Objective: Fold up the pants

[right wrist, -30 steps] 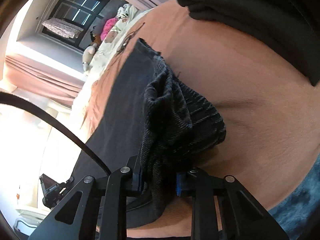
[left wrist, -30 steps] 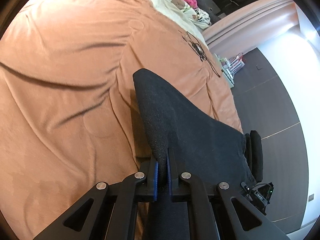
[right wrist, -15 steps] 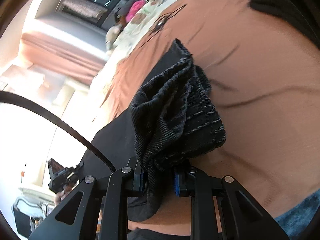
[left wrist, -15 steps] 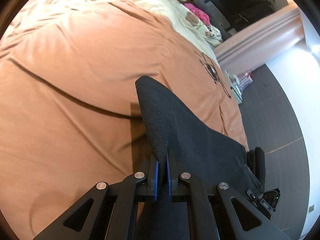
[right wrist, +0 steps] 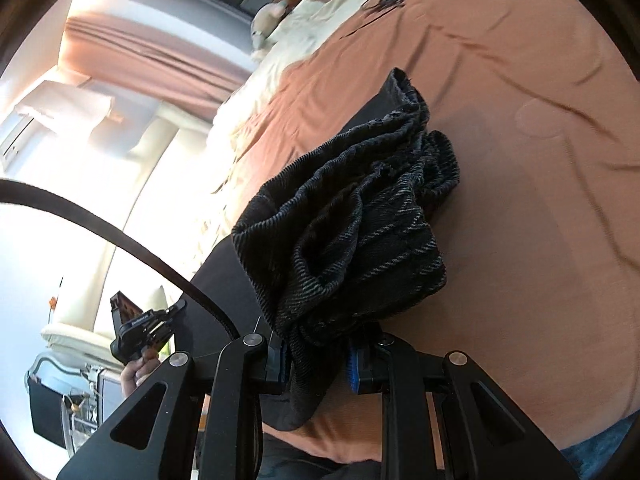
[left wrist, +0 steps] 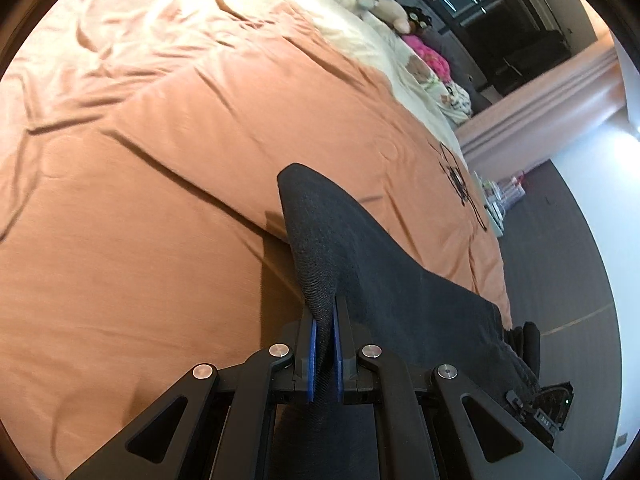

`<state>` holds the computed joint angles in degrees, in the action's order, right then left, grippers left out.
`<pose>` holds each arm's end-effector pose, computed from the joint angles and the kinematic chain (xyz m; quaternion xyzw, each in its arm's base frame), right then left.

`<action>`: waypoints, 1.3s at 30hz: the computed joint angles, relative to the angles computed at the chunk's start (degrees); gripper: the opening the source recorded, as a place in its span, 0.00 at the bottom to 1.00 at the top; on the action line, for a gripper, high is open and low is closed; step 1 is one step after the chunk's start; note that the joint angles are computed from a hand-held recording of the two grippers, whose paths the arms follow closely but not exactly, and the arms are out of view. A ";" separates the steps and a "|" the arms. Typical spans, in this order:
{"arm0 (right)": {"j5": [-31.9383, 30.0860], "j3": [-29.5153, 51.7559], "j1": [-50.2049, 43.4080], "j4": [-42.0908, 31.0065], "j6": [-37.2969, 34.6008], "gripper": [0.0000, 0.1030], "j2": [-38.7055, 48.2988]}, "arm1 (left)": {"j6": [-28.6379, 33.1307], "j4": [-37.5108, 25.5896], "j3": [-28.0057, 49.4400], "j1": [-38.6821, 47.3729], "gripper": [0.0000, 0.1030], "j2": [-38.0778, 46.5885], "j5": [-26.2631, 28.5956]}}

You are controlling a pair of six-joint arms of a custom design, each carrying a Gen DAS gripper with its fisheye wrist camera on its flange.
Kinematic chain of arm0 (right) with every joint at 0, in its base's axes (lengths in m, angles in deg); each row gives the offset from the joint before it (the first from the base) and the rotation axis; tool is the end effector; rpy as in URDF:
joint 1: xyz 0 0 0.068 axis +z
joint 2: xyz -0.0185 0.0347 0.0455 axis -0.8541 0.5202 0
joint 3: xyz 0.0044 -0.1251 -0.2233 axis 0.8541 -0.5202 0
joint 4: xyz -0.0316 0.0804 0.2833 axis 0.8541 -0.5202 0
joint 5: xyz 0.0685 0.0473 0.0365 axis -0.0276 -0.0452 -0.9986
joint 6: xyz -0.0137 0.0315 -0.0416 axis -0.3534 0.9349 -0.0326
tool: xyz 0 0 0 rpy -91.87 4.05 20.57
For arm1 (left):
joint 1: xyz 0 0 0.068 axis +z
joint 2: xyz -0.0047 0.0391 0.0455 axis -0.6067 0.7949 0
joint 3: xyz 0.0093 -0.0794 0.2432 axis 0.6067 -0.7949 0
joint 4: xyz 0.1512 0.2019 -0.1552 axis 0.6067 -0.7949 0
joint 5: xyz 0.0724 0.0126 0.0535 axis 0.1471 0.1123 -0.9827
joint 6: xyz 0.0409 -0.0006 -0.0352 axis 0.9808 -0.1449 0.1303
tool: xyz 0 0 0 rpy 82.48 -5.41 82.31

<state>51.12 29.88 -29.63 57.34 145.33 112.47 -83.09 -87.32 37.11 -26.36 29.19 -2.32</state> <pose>0.2077 0.1158 0.2282 0.2035 0.8340 0.3547 0.3704 0.3983 0.0527 0.1322 0.0176 0.9170 -0.3328 0.2194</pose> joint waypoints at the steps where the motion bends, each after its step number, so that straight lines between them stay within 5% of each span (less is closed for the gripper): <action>1: -0.59 -0.50 0.05 -0.10 -0.63 0.18 -0.48 | 0.19 0.14 0.16 0.57 0.07 0.17 -0.37; 5: 0.27 0.03 -0.24 -4.95 -3.08 0.18 -0.98 | 1.34 -0.43 0.74 1.69 0.10 3.01 -1.98; 8: -1.00 -0.16 -3.67 -8.77 -3.21 0.23 -0.72 | 0.39 3.65 -3.47 0.60 0.12 2.03 -9.08; 18: -11.08 -7.51 -17.69 -13.65 -9.94 0.28 -6.99 | 4.82 5.55 -13.34 7.23 0.42 -1.35 -5.91; 26: -9.41 -6.04 -20.59 -18.35 -15.47 0.28 -12.47 | 8.52 5.11 -19.44 14.32 0.43 -3.66 -2.38; 32: -9.94 -1.74 -21.24 -13.11 -18.66 0.28 -6.49 | 6.30 6.66 -23.29 15.52 0.52 -5.57 1.94; 39: -10.91 4.44 -19.82 1.54 -21.41 0.28 13.37 | 2.45 8.57 -24.10 16.54 0.52 -3.59 6.02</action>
<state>40.21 34.33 -49.44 58.88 123.92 125.84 -80.65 -78.75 13.01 -9.82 25.60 3.70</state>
